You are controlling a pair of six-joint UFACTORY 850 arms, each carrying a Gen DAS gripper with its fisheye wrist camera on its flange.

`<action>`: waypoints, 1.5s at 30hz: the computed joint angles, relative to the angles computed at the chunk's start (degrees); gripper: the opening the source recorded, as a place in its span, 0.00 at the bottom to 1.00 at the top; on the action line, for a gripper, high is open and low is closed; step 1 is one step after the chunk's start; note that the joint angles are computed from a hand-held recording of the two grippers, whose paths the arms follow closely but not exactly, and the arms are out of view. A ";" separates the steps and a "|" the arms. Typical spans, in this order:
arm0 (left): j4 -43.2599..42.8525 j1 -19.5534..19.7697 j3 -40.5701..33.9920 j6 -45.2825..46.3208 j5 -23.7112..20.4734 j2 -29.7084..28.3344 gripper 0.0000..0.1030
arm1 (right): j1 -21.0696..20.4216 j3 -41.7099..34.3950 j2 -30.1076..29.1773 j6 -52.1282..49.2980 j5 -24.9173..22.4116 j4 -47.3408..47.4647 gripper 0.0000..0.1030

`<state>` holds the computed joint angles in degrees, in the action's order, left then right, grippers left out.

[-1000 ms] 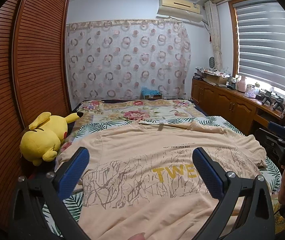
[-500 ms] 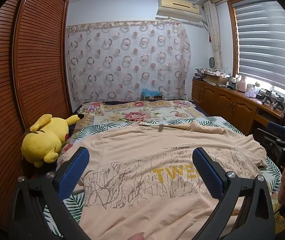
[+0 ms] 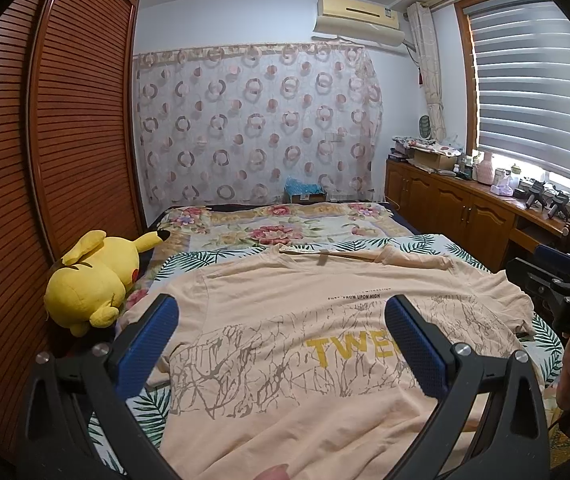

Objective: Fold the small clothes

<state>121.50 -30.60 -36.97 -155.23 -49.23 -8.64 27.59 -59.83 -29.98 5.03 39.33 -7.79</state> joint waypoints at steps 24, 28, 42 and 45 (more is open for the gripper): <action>0.73 -0.29 -0.10 -0.86 -0.55 -0.44 1.00 | 0.16 -0.18 0.20 0.62 -0.04 -0.50 1.00; 1.00 -0.24 0.11 -1.21 -0.29 0.04 1.00 | 0.14 -0.15 0.24 0.78 -0.06 -0.65 1.00; 0.32 3.44 0.28 0.07 3.44 -0.37 1.00 | 1.24 -2.55 -1.93 3.96 -1.83 -5.87 1.00; 1.12 4.81 0.93 -1.35 3.80 -0.81 1.00 | 1.05 -2.84 -2.70 4.38 -1.71 -7.19 1.00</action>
